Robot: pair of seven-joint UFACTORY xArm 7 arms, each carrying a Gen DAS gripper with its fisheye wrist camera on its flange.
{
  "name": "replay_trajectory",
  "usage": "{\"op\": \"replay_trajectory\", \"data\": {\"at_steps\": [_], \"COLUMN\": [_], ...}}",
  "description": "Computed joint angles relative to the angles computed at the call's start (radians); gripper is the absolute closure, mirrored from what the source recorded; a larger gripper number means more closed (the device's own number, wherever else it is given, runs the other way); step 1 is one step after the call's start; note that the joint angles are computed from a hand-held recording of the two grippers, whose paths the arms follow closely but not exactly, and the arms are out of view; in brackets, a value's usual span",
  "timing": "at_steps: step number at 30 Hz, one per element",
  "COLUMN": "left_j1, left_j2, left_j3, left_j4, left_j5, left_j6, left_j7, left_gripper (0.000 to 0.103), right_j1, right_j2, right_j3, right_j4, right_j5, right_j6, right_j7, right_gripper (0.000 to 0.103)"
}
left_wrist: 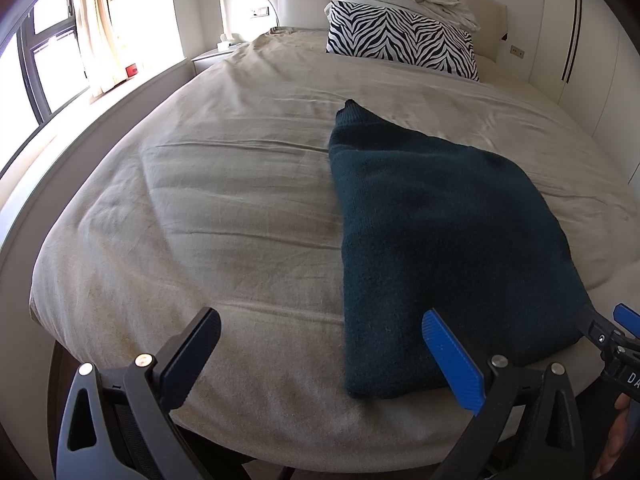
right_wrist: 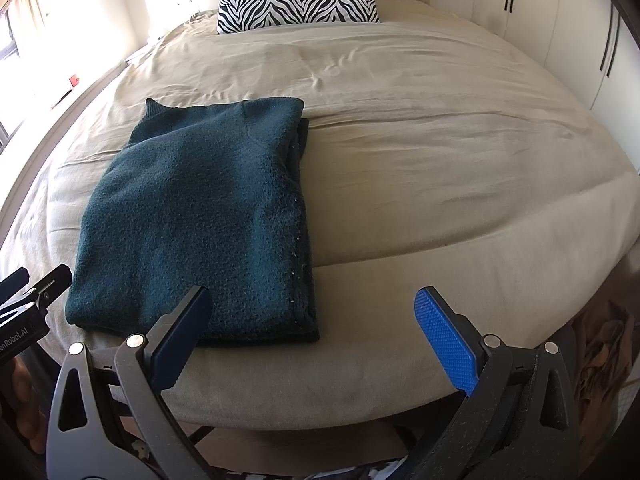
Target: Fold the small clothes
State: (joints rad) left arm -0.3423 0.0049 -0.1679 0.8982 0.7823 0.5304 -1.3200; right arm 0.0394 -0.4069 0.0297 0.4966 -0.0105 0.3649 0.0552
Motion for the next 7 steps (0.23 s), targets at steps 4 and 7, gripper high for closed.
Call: {"op": "replay_trajectory", "data": {"at_steps": [4,7], "left_j1": [-0.001,0.001], "left_j2": [-0.006,-0.008], "left_j3": [-0.001,-0.003], "left_j4": [-0.003,-0.003], "left_j5": [0.021,0.023], "left_j6": [-0.002,0.003], "left_j7": [-0.018,-0.022], "left_gripper": [0.000,0.000], "right_j1": [-0.002,-0.002], "right_j2": [0.001,0.003], "right_j3": [0.001,0.000], "right_j4": [-0.001,-0.001], "right_j5": [-0.001,-0.002], "right_j6": [-0.001,-0.003], "right_j7": [0.005,0.008], "right_gripper": [0.000,0.000]}}
